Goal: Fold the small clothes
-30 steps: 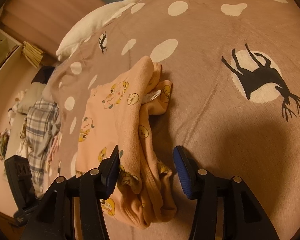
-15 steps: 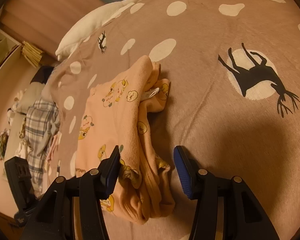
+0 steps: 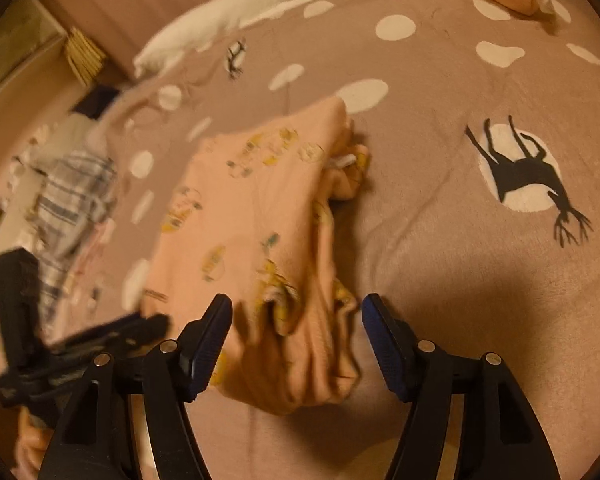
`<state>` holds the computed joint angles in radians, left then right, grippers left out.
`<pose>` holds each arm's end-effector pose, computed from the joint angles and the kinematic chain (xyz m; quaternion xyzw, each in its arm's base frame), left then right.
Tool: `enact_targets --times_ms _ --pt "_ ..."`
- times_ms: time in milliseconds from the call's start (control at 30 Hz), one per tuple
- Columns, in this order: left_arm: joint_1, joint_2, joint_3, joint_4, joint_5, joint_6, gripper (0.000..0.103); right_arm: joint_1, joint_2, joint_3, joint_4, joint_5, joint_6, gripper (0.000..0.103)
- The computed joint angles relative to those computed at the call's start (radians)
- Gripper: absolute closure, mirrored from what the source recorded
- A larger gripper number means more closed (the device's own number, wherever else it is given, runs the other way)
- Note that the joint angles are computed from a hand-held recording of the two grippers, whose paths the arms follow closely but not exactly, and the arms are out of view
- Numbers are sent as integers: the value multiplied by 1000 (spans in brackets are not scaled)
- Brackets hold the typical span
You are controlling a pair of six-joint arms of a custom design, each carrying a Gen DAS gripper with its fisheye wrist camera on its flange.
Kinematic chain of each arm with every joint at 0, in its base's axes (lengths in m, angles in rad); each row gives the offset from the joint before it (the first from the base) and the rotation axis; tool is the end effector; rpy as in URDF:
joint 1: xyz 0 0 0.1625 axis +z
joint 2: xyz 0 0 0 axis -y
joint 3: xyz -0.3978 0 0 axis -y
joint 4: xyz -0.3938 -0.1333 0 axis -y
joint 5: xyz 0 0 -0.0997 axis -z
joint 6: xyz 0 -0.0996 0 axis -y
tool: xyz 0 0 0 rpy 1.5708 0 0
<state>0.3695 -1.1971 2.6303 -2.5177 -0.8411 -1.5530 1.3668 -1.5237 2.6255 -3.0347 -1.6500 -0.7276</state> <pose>-0.1635 -0.2775 0.0305 -0.0740 0.9077 -0.2966 0.2874 0.0570 -0.3438 0.1510 0.2475 -0.9512 0.1433 0.1156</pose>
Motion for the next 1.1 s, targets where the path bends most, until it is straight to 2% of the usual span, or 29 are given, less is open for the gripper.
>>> enact_targets --times_ms 167,400,567,733,900,1100 --pt "-17 -3 6 26 -4 -27 31 -4 -10 7 -30 -19 -11 35" --pt "-43 -19 12 72 -14 -72 30 -32 -73 20 -4 -15 -20 36" --pt "-65 -29 9 124 -23 -109 30 -11 -63 32 -48 -44 -13 35" --pt "-101 -40 -9 243 -30 -167 30 -2 -69 39 -65 -63 -9 35" --pt "-135 -43 -38 388 -43 -224 31 22 -74 58 -140 -126 -13 35" --pt "-176 -66 -34 452 -62 -279 31 -7 -176 75 -81 -96 -17 35"
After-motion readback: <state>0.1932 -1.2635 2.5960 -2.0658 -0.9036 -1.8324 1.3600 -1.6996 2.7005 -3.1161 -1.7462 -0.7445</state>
